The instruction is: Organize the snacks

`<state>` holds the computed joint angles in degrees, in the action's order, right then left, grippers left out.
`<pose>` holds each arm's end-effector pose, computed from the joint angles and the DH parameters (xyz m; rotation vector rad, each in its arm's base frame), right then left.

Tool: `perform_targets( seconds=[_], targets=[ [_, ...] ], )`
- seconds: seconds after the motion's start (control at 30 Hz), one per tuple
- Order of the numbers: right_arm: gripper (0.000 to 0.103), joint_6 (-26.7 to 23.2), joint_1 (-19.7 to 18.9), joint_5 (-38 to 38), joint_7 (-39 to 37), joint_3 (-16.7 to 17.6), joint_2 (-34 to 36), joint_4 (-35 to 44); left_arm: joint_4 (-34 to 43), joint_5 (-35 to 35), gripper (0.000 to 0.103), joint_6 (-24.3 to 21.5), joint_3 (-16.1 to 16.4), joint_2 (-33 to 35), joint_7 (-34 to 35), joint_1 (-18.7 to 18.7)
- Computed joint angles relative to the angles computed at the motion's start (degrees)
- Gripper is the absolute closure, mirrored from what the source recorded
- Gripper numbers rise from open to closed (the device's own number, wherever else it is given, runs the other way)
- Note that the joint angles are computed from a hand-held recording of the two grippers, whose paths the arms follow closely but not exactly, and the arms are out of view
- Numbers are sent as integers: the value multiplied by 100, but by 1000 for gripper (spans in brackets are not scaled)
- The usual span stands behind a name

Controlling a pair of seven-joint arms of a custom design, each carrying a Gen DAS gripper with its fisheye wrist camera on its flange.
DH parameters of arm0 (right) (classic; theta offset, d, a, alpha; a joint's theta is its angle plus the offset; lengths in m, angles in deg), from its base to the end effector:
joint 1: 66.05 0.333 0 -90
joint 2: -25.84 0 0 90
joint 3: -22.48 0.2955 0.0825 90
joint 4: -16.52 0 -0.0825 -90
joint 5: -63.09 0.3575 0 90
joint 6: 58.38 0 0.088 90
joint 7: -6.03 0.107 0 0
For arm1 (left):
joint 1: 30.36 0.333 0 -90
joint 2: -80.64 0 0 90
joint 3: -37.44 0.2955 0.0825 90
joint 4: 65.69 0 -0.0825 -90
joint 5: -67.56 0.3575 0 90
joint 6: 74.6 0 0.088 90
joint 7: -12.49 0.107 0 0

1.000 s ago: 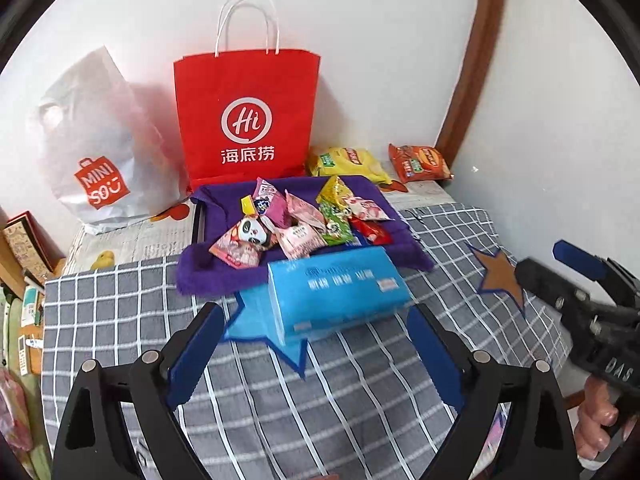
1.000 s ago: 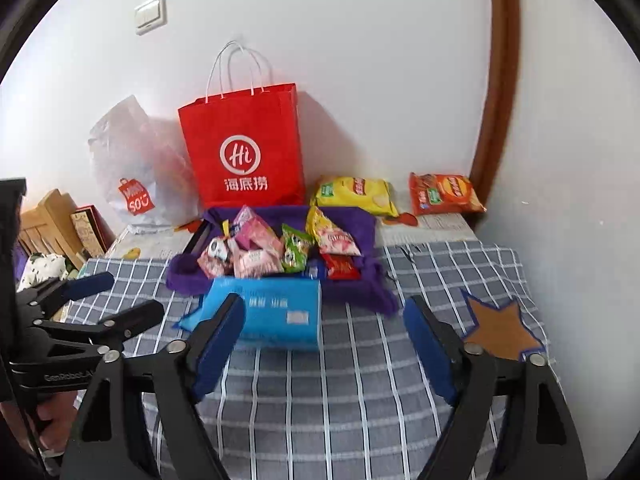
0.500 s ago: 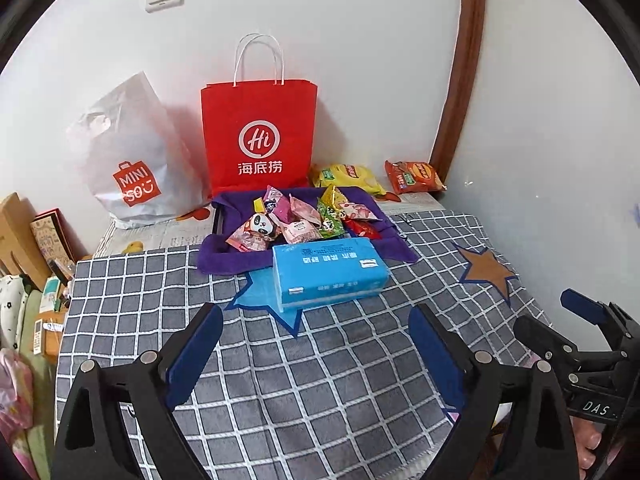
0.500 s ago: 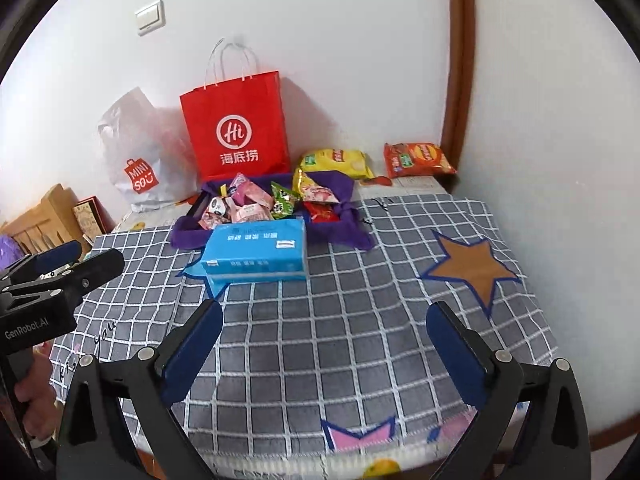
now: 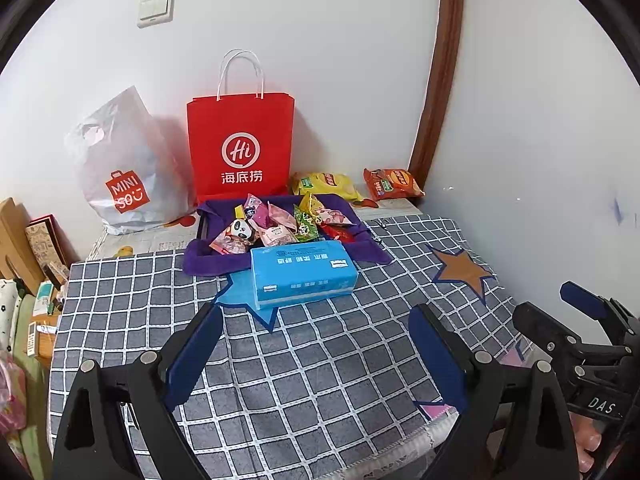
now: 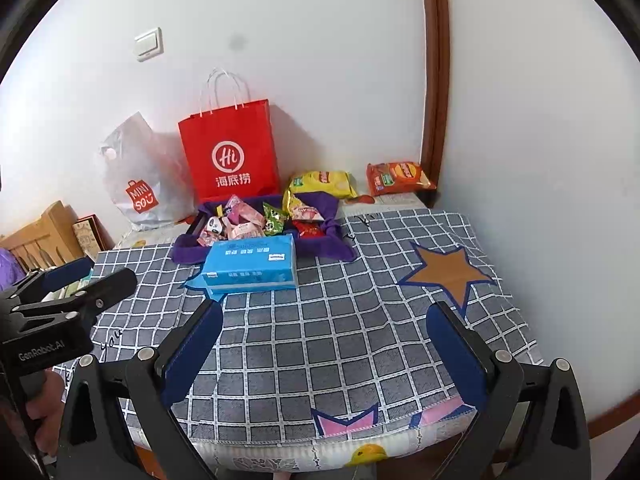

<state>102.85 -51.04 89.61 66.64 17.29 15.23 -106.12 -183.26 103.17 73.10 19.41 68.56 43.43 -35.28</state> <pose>0.5224 0.0650 0.5722 -1.8645 1.3670 -0.6018 0.4737 -0.2262 0.5936 -1.8602 1.5167 -0.8280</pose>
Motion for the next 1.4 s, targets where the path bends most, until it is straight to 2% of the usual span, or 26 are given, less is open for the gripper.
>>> perform_targets(
  seconds=[0.17,0.73,1.4],
  targets=[
    [2,88,-50,-251,195,45,-62,-70,10,-6,9,-19,-9,-4,5,-14],
    [2,210,133,-319,252,-99,-215,-180,-7,16,9,-57,-70,-72,-89,-19],
    [2,271,154,-420,359,-107,-215,-204,19,-27,9,-84,-28,-32,-107,-41]
  ],
)
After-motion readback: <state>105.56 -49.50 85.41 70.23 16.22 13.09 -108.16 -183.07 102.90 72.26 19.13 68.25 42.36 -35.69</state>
